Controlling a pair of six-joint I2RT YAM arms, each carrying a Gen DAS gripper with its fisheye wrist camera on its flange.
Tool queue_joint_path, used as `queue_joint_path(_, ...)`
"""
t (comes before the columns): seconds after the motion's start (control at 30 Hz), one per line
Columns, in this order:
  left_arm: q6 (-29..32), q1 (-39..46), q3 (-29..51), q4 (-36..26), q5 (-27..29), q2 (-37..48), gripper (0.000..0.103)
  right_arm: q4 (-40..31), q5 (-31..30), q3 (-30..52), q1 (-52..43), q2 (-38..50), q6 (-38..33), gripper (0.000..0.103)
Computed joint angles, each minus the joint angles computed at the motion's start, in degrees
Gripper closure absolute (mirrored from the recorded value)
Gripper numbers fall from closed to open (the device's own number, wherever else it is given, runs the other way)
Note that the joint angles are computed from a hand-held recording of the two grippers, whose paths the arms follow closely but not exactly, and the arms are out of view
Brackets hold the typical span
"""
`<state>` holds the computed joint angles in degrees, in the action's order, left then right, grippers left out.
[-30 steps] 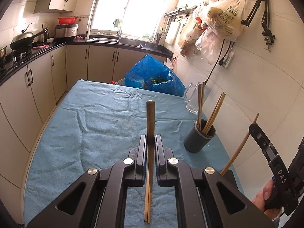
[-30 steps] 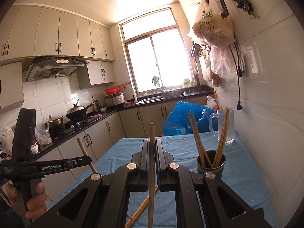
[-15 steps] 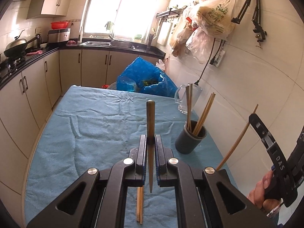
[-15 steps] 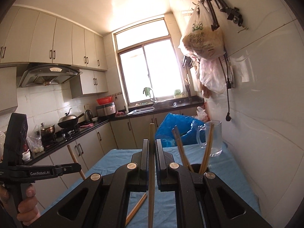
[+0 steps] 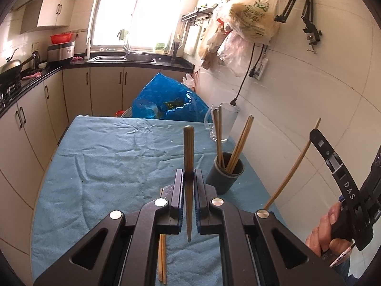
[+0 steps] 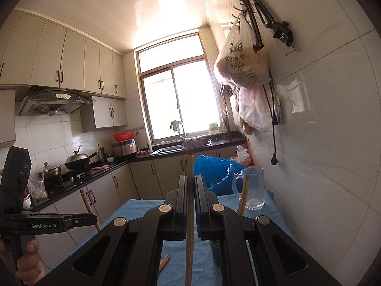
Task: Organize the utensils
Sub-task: 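Lift both chopsticks upright and carry them over the black cup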
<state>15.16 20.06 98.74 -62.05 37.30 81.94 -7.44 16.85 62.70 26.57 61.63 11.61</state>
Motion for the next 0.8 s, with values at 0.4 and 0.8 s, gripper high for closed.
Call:
queue_joint_path(0.4, -2.7, -7.4, 6.4, -0.6, -3.3, 2.2, 0.096, 0.2, -3.1, 3.2, -4.9, 0.7, -0.8, 0.097)
queue_joint_path(0.8, -7.0, -15.4, 18.0, -0.9, -7.8, 8.3, 0.096, 1.6, -6.3, 7.7, -10.5, 4.7, -1.0, 0.097)
